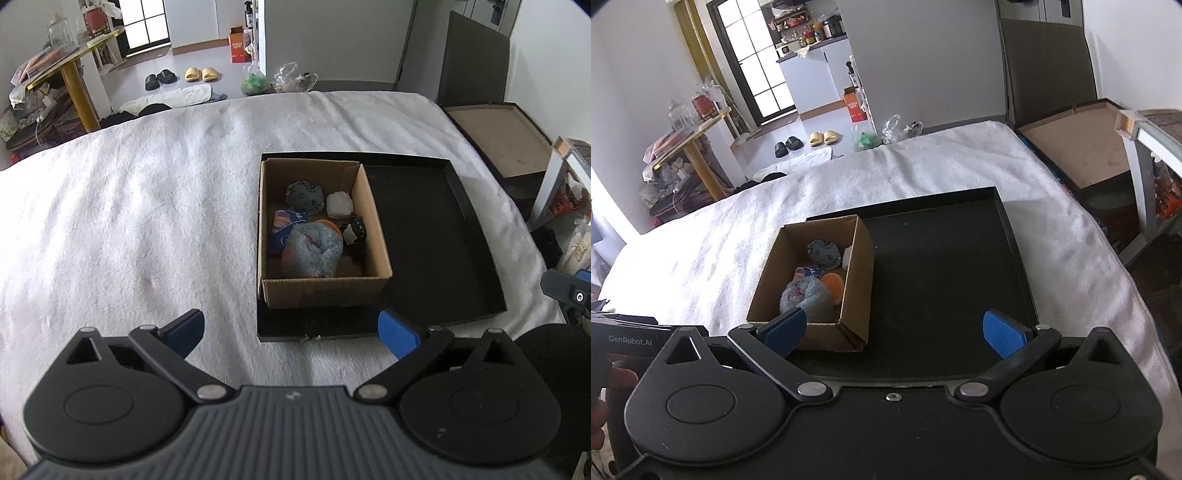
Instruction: Organize soft objects
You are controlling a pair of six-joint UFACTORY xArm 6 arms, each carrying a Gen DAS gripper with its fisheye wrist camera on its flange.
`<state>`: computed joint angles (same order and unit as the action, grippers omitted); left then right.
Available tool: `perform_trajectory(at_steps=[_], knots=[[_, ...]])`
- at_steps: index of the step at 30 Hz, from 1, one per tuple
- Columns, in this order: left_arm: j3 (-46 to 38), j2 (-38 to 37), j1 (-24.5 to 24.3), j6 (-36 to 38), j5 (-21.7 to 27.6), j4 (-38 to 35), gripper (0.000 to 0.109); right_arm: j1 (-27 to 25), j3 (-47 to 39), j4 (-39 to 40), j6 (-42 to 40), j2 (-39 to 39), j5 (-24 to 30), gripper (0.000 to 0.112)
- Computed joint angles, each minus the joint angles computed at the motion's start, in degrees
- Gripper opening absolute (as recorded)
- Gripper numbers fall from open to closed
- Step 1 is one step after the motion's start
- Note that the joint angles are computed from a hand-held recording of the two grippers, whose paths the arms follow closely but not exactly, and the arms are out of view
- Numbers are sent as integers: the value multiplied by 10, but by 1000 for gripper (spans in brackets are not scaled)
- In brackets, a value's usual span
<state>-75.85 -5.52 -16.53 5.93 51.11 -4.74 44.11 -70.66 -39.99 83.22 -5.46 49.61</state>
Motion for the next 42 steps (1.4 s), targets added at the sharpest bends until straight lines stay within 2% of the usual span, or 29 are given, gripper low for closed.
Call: perform_trajectory(at_steps=[21,42], knots=[[105,-122,17,30,-34,-28,100,78,-15,-44,46,-21,89,103],[157,-208,17,49,-35,-48,100,132,-23,-67,84,-40,157,103]])
